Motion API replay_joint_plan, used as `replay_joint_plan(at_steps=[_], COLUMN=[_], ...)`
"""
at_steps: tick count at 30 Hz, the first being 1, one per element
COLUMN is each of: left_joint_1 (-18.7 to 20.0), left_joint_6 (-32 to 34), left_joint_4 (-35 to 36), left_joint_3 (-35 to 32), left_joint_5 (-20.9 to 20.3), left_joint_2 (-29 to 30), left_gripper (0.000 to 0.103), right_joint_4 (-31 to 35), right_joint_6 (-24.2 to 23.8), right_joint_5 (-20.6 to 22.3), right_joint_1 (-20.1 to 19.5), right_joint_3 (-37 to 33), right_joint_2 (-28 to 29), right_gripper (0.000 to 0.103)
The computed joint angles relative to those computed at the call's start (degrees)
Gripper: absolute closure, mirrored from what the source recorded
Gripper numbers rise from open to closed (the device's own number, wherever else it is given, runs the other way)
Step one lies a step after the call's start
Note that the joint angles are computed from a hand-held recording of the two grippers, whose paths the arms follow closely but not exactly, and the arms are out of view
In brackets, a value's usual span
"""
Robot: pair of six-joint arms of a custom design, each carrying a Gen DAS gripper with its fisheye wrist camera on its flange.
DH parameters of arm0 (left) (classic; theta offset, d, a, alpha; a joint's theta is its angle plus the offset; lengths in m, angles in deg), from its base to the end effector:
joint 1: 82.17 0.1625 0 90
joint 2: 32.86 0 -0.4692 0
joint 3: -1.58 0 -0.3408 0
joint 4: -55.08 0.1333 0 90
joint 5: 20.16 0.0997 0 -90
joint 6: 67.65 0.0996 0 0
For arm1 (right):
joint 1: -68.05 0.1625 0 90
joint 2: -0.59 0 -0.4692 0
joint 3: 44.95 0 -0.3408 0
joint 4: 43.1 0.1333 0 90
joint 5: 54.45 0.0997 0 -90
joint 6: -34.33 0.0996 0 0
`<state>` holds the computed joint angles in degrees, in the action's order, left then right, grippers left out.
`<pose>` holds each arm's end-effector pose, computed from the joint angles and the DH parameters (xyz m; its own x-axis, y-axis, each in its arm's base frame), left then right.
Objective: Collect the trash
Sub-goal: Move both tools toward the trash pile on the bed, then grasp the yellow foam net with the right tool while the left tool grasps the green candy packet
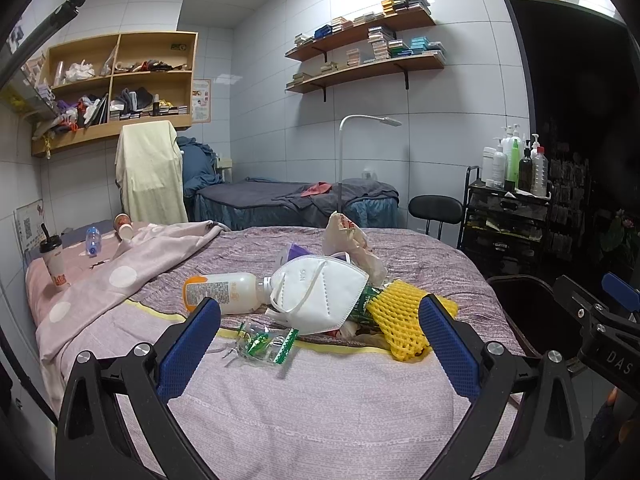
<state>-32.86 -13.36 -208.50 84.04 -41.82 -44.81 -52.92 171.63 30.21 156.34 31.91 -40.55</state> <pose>-0.2108 -0.5916 0.0438 -0.6276 -0.3994 -0.6683 0.6205 0.2619 -0.7392 0.1223 -0.6797 0.1392 -0.7421 -0.3358 0.5802 -0.6670 0.2843 -0.6887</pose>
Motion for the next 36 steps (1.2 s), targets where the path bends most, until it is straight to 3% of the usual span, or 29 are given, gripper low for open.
replay_joint_plan(at_steps=[25, 31, 33, 36], left_joint_1=[0.08, 1.38, 1.93, 2.80], left_joint_6=[-3.87, -12.13, -16.51, -25.63], left_joint_4=[3.41, 10.75, 14.23, 21.49], left_joint_3=[1.35, 3.59, 5.30, 8.66], left_joint_5=[1.47, 3.67, 4.23, 4.45], left_joint_2=[-0.45, -1.58, -2.42, -4.10], left_gripper=[0.006, 0.006, 0.006, 0.006], right_joint_4=[3.02, 11.34, 13.56, 21.88], right_joint_6=[-0.93, -3.82, -5.01, -6.62], right_joint_5=[1.28, 2.85, 3.45, 4.63], right_joint_1=[0.41, 0.97, 1.29, 1.84], right_joint_3=[-2.03, -8.39, -10.31, -17.24], right_joint_2=[1.33, 4.55, 5.71, 9.17], right_gripper=[0.005, 0.005, 0.005, 0.005])
